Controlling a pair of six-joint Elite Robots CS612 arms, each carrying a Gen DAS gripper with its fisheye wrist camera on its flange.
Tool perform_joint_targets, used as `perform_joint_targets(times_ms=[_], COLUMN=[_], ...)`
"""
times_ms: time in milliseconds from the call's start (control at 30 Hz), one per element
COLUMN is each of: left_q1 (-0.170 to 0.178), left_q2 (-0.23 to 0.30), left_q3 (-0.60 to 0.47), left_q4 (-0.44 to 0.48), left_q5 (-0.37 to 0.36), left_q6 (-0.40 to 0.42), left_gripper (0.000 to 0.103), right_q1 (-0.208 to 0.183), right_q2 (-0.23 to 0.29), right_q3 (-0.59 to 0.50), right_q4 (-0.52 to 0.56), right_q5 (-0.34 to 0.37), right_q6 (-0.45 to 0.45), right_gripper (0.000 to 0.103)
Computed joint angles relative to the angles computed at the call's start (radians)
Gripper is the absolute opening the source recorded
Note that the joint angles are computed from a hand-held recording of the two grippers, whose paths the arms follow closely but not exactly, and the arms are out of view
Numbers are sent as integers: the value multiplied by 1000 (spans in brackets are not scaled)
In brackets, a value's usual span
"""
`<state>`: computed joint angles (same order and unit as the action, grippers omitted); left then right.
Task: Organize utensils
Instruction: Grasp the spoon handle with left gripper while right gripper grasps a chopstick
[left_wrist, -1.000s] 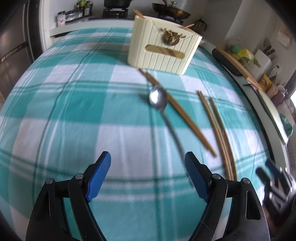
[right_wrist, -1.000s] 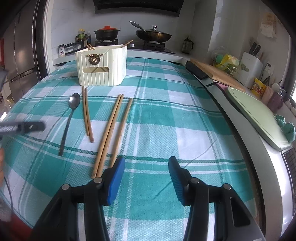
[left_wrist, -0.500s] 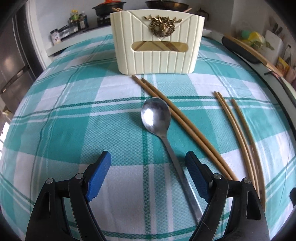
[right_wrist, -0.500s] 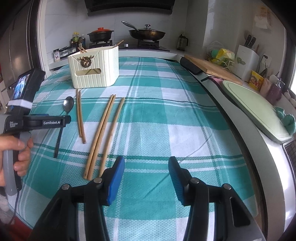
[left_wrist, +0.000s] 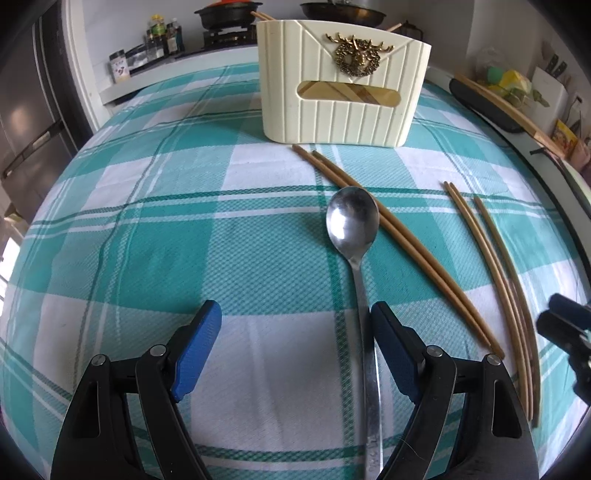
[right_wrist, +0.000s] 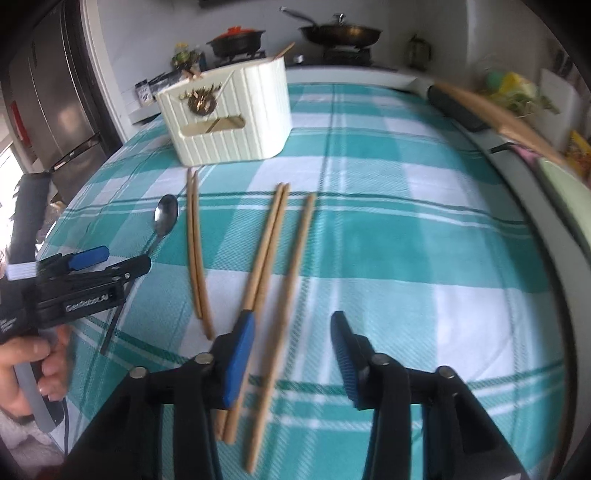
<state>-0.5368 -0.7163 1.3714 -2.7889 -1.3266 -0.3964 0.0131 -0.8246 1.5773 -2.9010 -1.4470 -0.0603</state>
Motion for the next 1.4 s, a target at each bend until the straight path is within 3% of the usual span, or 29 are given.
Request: perform_joint_targets(times_ms=[133,333,533,567,767,967,1100,1200,1300,1367,1400], left_q1=[3,14,31,34,51,45,45,46,46,48,47], left_q2=[-2,-8,-18,-17,12,53,79,97,109,112,113], left_q3=[5,10,18,11,-68,-153,-207,-244,-270,-279,-282], left_q4=[-8,3,25,35,110,166,199,216,223,228,230], left_q5=[-8,-10,-39,-59,-201,-213,-231,-237,-234,-263,-261], left_q6=[5,-8,19,44,225,337,366,377,396,407,411], left_gripper=[84,84,83,83,84,84,82,76,62,36,36], right_q1=[7,6,-6,-8,-5,-9,-3,3,6,6,8], right_q2=[9,6,-2,-3,3,23,47,71,102,117,123], right_q3=[-20,-19,-18,-19,-55,-125,-177,-221,-276,-300,-312], right_q4=[52,73,96,105,189,304,346,364,379,383,385], right_q5=[-21,-65,-87,-80,-82,-65,-66,-69,-54,-41,-44], right_q6=[-24,-46,-44,-51,-153,-209,-240,-257,-251,-246,-248], right_gripper=[21,10,11,16,25,25,25,25,25,23,19])
